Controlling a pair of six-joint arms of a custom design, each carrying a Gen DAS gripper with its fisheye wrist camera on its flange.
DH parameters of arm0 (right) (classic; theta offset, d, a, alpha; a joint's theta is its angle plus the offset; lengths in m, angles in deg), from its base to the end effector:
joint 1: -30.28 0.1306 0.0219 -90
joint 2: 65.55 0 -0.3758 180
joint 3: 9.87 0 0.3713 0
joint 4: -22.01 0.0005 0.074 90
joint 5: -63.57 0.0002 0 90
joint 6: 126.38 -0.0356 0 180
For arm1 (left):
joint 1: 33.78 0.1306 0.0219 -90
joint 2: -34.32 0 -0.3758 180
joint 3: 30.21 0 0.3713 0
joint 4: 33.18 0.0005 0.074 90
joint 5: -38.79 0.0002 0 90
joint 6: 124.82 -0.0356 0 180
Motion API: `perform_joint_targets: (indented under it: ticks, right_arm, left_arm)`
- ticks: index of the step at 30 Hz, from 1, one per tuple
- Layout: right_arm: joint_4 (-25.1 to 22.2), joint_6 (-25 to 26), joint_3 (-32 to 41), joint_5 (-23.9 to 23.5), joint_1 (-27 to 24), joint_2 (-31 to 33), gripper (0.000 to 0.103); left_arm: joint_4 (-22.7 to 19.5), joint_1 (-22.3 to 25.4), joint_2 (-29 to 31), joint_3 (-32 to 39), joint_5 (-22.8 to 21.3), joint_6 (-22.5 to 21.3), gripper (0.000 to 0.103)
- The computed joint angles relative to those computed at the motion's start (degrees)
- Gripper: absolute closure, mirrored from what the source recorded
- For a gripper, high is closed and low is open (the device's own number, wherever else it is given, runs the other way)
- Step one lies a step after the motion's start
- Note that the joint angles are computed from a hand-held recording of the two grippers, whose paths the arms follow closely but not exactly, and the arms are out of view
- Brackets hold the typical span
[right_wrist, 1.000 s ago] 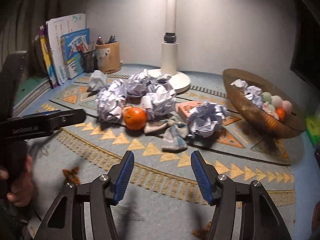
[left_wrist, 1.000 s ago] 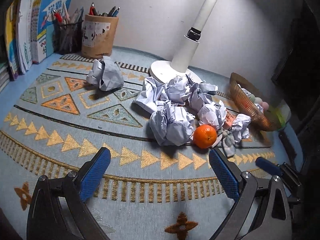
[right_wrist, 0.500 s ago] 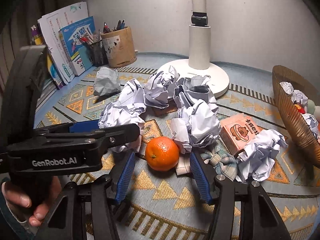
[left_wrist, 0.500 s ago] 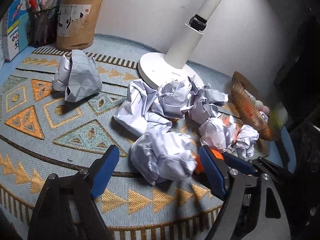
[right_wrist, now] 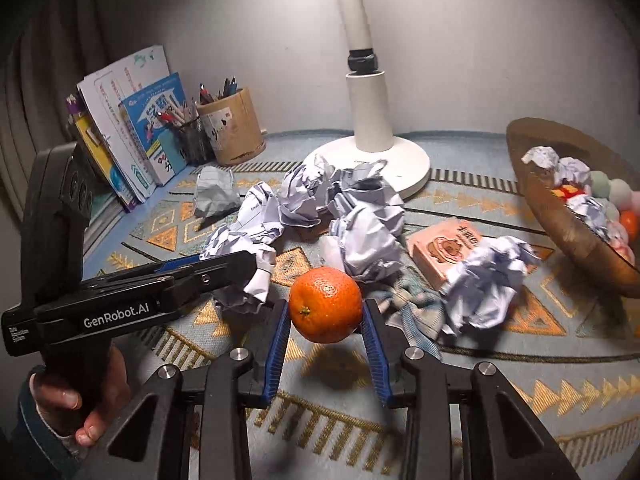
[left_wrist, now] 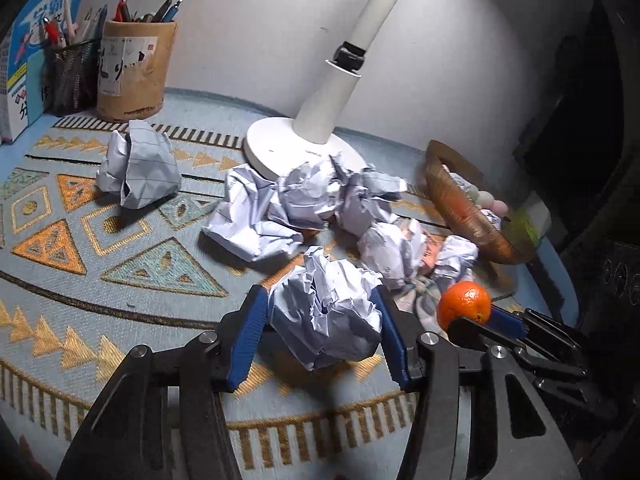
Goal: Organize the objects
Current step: 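Grasp a paper ball with the left tool while the right tool grasps the other orange, then carry the paper ball and orange over the bowl and release both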
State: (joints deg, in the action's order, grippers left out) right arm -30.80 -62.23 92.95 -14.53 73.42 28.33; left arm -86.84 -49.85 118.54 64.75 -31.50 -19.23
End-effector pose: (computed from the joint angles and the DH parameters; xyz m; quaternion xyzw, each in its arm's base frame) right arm 0.3647 0.3310 0.4877 -0.0974 0.9108 0.1421 0.3752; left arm 0.4073 -0.1303 0.5003 0.0721 0.9030 -0.2583 0.3358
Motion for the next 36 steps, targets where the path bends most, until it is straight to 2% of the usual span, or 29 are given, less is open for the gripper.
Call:
perform_joint_targets:
  ticks: [3, 6, 8, 11, 13, 16, 18, 20, 22, 24, 26, 27, 30, 32, 36]
  right_arm:
    - [-0.94, -1.55, -4.16, 3.17, 0.34, -5.31, 0.068]
    - [-3.87, -4.03, -7.11, 5.20, -0.45, -8.93, 0.067]
    - [-4.88, -6.54, -9.36, 3.94, -1.92, -10.88, 0.067]
    - [-6.46, -9.25, -11.66, -1.69, -4.38, -11.93, 0.067]
    - [-7.49, -10.84, -12.97, -2.29, -4.85, -12.23, 0.067]
    - [-5.74, -11.23, -15.26, -2.78, -4.83, -13.46, 0.067]
    - [-5.93, -10.94, -15.19, -1.30, -4.34, -13.61, 0.067]
    - [-6.12, -10.57, -15.18, -2.61, -4.69, -13.27, 0.067]
    - [-5.86, -10.49, -15.03, -2.64, -4.65, -13.07, 0.065]
    - [-5.00, -10.41, -15.49, -3.44, -4.92, -13.36, 0.051]
    - [-4.92, -10.47, -15.46, -2.99, -4.75, -13.42, 0.043]
    - [-5.35, -10.78, -15.30, -2.33, -4.69, -13.30, 0.042]
    - [-5.13, -10.96, -15.44, -2.67, -4.97, -13.50, 0.042]
    - [-5.55, -10.80, -14.97, -2.56, -4.98, -13.20, 0.042]
    - [-6.25, -10.32, -13.72, -2.05, -4.86, -12.09, 0.042]
  left_arm:
    - [-0.20, -1.01, -2.85, -1.55, 3.76, -2.25, 0.052]
    - [-1.50, -3.88, -4.37, -2.76, 2.79, -5.91, 0.052]
    - [-2.16, -5.90, -4.71, -3.46, 0.96, -6.98, 0.052]
    - [-1.56, -7.87, -5.43, -4.81, -1.24, -6.72, 0.052]
    - [-1.75, -9.25, -5.66, -5.22, -5.27, -7.59, 0.052]
    - [-1.80, -9.84, -5.96, -5.41, -7.09, -8.18, 0.052]
    - [-1.96, -9.86, -5.82, -5.32, -7.90, -8.06, 0.052]
    - [-2.37, -10.00, -5.40, -5.04, -8.25, -7.79, 0.052]
    - [-2.50, -10.27, -5.13, -4.90, -9.10, -7.80, 0.048]
    - [-3.43, -10.48, -4.55, -4.49, -10.51, -7.57, 0.046]
    - [-4.00, -9.96, -4.01, -4.19, -9.66, -6.92, 0.044]
    - [-3.90, -9.62, -4.04, -4.28, -9.15, -6.60, 0.044]
    - [-5.19, -9.14, -3.51, -3.79, -8.83, -5.39, 0.033]
    - [-5.97, -9.16, -3.25, -3.53, -8.10, -5.48, 0.032]
    - [-7.99, -11.53, -2.93, -2.94, -12.99, -6.41, 0.030]
